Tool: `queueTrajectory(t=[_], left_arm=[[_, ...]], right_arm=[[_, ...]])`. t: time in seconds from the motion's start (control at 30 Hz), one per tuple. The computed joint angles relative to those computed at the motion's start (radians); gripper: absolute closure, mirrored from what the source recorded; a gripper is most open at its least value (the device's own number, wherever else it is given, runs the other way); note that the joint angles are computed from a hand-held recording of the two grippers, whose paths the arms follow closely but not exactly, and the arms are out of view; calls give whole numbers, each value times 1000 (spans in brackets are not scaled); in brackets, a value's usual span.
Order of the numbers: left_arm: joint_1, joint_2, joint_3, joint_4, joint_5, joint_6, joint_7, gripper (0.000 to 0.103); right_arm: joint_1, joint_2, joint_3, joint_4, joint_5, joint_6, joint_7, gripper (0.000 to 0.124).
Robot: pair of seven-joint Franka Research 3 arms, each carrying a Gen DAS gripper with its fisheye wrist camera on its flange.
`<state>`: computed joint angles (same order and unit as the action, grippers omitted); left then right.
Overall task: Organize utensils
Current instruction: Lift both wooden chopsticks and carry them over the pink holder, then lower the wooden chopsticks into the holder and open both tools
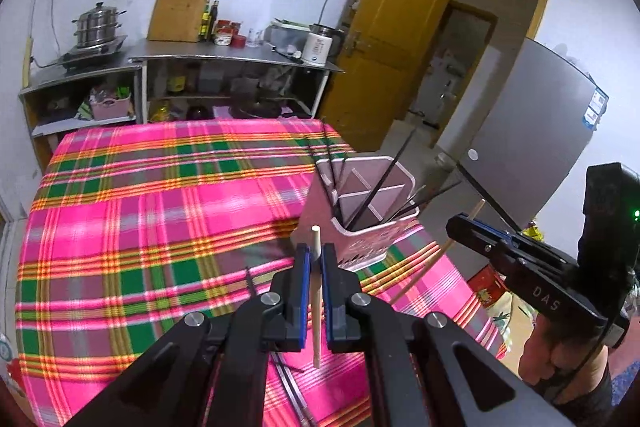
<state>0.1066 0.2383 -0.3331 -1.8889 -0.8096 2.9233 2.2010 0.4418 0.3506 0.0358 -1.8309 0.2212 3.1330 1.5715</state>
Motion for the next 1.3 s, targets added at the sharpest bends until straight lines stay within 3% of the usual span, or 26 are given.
queueTrajectory(t=[0.4,0.8,1.07,1.3], left_arm=[[-3,111,-36,226,96,-24,-81,98],[-27,263,-45,465,351,-8,-278,98],[-36,352,-46,531,514,-14,-388,98],[-26,401,-62,545,590,-13,-429,98]], right_arm=[[24,5,-84,63,-17,36,61,118],[20,101,-120,241,-21,44,87,118],[24,187,-139,338,-38,0,98,118],[70,245,-202,386,-84,-32,151,118]])
